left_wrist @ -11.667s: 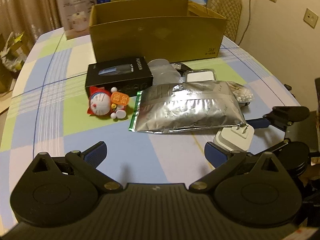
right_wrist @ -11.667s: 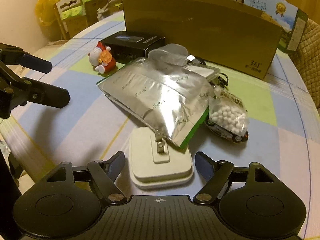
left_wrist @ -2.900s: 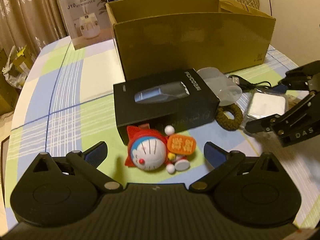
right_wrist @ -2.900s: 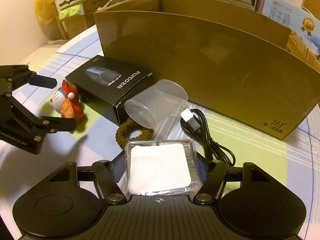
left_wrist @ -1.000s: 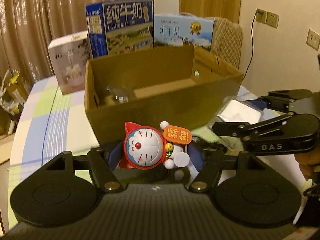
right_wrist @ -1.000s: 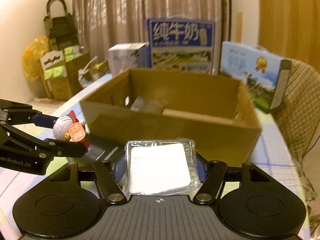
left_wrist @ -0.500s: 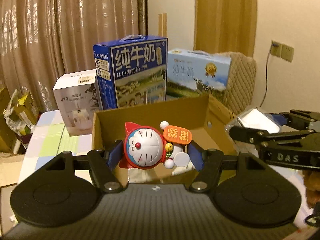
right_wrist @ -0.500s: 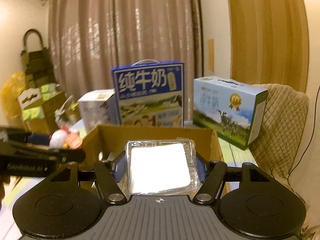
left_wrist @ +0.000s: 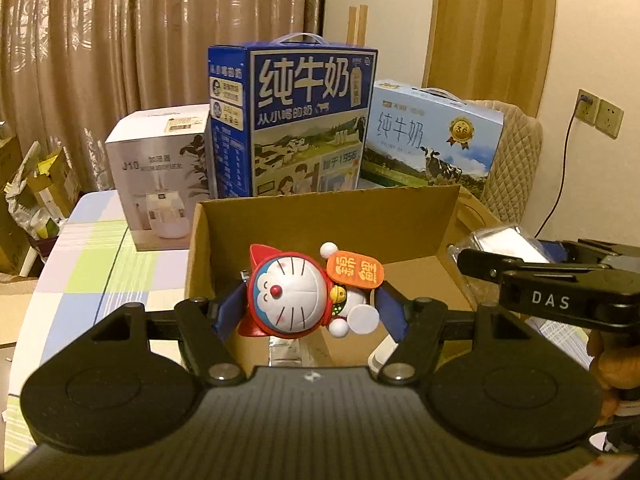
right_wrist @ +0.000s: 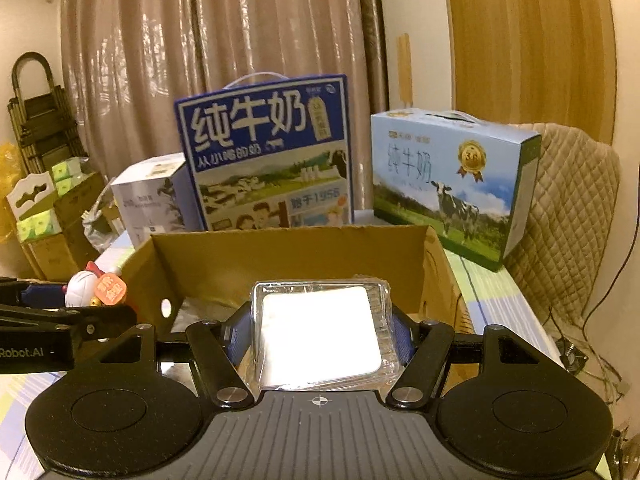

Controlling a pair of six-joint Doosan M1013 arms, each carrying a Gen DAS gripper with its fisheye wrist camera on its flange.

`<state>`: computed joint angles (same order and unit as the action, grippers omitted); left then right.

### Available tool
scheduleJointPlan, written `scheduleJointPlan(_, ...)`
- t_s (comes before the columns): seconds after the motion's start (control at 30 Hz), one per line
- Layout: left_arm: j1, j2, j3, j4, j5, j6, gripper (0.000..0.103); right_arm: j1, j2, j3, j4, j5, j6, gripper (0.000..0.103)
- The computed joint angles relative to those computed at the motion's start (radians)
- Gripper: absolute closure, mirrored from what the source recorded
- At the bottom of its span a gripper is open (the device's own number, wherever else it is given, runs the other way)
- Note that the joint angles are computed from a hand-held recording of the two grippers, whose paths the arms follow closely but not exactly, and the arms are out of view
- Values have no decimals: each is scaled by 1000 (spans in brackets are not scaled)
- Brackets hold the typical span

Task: Organize objects
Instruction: 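Carry both items over the box while the left tool drops the Doraemon figure inside, then lower the clear plastic case into the box and open the right tool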

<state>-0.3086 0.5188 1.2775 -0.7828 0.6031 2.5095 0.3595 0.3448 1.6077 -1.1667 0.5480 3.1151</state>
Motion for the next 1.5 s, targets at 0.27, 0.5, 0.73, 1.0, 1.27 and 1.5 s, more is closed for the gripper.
scheduleJointPlan(0.27,-8,8,-5,7,17,2,38,-13,5,-1,37,-15,-18,39)
scheduleJointPlan(0.5,-10,12,-7,9,9,-11,38,-16,6,1,51,-21,-26,39)
scheduleJointPlan(0.73,-14,10,6,-53,-54,-6,26,-18,6,4,53,-29,-22,39)
scheduleJointPlan(1.0,-5,19,-13,-11,-31,-74,26,-24,2,12,46,-48,14,39)
scheduleJointPlan(1.27,-9,18,-10,7,-32,-78,26,-26,1,14,51,-55,23,39)
scheduleJointPlan(1.5,-10,16,-6,11,-38,-80,26,-27,4,16,34,-48,34,30)
